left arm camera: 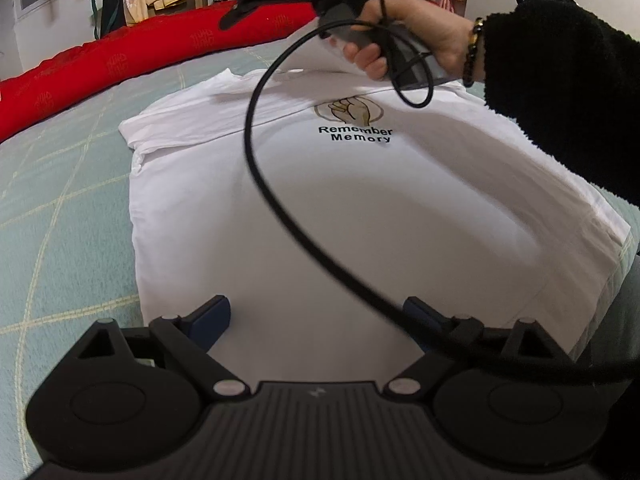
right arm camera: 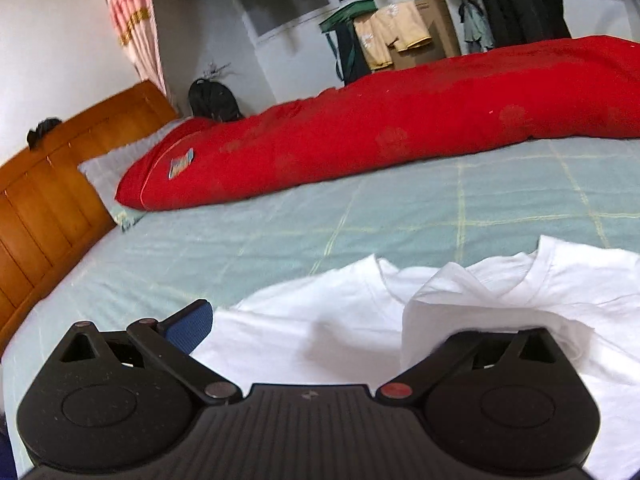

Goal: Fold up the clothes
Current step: 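Carry the sleeve cuff with the right gripper across the shirt toward the collar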

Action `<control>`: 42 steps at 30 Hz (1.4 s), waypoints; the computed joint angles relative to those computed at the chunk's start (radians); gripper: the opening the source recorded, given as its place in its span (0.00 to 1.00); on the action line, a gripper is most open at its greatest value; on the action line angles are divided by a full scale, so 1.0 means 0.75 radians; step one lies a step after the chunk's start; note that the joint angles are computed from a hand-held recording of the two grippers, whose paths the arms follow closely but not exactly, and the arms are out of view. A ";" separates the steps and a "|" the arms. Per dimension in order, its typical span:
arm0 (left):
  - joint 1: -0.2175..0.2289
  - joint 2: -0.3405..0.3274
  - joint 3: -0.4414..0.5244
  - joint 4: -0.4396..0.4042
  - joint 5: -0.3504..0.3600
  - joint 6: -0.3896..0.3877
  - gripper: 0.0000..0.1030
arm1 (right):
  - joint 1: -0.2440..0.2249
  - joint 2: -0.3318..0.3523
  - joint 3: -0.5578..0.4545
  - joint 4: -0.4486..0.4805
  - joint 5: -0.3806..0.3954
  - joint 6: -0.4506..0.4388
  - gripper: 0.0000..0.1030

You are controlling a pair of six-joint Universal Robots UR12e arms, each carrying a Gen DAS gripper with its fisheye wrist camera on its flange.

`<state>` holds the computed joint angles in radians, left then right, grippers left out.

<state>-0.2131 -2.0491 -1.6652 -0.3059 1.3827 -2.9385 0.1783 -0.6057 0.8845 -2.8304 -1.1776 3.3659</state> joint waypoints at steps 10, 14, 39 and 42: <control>0.001 0.007 -0.017 0.021 -0.010 -0.012 0.91 | 0.065 0.012 -0.096 0.344 -0.279 -0.340 1.00; 0.005 0.003 -0.015 0.028 -0.015 -0.013 0.91 | 0.060 -0.004 -0.074 0.401 -0.256 -0.324 1.00; 0.041 0.042 -0.058 0.090 -0.244 -0.020 0.92 | -0.123 -0.177 0.300 0.033 0.065 0.283 1.00; 0.039 0.042 -0.056 0.100 -0.255 -0.022 0.92 | -0.133 -0.128 0.245 0.023 0.055 0.400 1.00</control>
<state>-0.1835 -2.0172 -1.7075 -0.2311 1.1914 -2.9551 0.0781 -0.7015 1.0681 -2.8134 -1.1362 3.6657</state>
